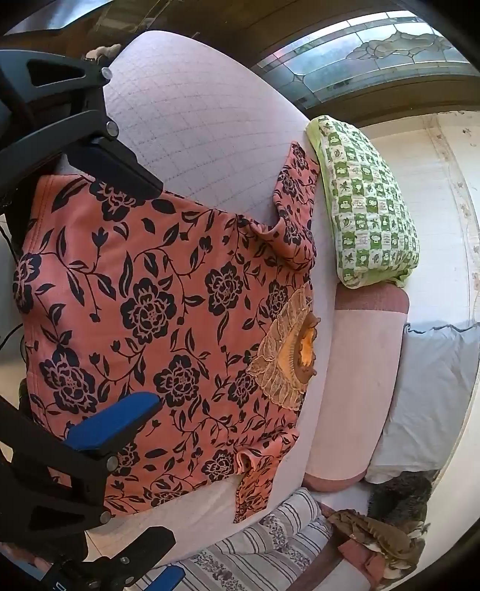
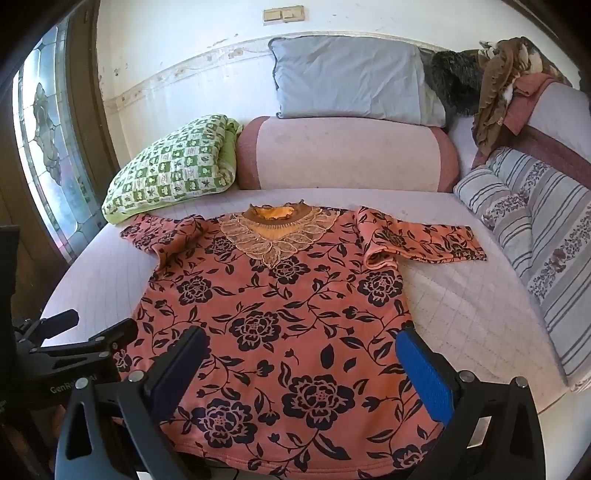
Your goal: Fold small clothes
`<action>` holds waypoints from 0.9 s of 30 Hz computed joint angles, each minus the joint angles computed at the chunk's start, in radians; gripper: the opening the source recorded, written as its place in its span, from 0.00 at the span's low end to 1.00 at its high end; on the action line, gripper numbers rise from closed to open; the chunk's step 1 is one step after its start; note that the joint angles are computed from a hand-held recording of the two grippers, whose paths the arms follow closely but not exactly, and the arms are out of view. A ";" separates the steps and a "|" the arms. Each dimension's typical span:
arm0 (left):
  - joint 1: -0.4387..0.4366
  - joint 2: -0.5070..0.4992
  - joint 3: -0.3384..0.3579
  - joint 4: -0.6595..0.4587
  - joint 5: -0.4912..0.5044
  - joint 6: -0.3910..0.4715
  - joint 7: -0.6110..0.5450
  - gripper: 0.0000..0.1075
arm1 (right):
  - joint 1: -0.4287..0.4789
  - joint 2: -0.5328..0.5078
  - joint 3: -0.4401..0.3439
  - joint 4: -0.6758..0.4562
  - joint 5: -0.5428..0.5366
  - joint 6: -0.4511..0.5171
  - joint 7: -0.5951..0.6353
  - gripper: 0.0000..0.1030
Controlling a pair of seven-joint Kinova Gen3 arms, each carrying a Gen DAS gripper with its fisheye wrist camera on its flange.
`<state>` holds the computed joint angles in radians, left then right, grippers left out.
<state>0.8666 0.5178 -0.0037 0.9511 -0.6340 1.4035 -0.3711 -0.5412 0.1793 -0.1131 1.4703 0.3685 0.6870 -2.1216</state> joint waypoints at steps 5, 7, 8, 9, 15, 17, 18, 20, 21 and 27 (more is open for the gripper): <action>0.001 0.002 -0.001 0.002 -0.003 -0.001 0.001 0.96 | 0.007 0.001 -0.001 0.004 -0.016 -0.007 0.010 1.00; 0.002 -0.002 -0.001 0.007 -0.004 -0.004 0.004 0.96 | 0.007 0.003 -0.001 0.000 -0.019 -0.003 0.013 1.00; 0.001 -0.002 -0.001 0.008 -0.004 -0.005 0.005 0.96 | 0.005 0.002 0.000 0.000 -0.017 -0.003 0.011 1.00; 0.000 -0.004 0.000 0.011 -0.003 -0.008 0.006 0.96 | 0.005 0.002 0.000 0.001 -0.017 -0.005 0.010 1.00; 0.002 -0.009 0.003 0.021 -0.010 -0.015 0.014 0.96 | 0.003 0.006 0.001 -0.003 -0.017 -0.005 0.010 1.00; 0.002 -0.011 0.003 0.025 -0.011 -0.017 0.015 0.96 | 0.005 0.004 0.001 -0.003 -0.020 -0.005 0.013 1.00; 0.003 -0.009 0.003 0.023 -0.014 -0.019 0.019 0.96 | 0.005 0.004 0.001 -0.003 -0.020 -0.005 0.013 1.00; 0.003 -0.010 0.003 0.025 -0.015 -0.021 0.020 0.96 | 0.005 0.004 0.002 -0.001 -0.020 -0.007 0.012 1.00; 0.001 -0.006 0.003 0.015 -0.016 -0.018 0.016 0.96 | 0.005 0.004 0.002 -0.001 -0.020 -0.007 0.011 1.00; -0.001 0.010 0.003 -0.023 0.003 0.021 -0.012 0.96 | 0.000 0.004 0.002 -0.005 -0.013 -0.009 0.004 1.00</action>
<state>0.8658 0.5275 -0.0005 0.9282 -0.6307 1.4248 -0.3827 -0.5417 0.1838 -0.1112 1.4656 0.3559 0.6785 -2.1179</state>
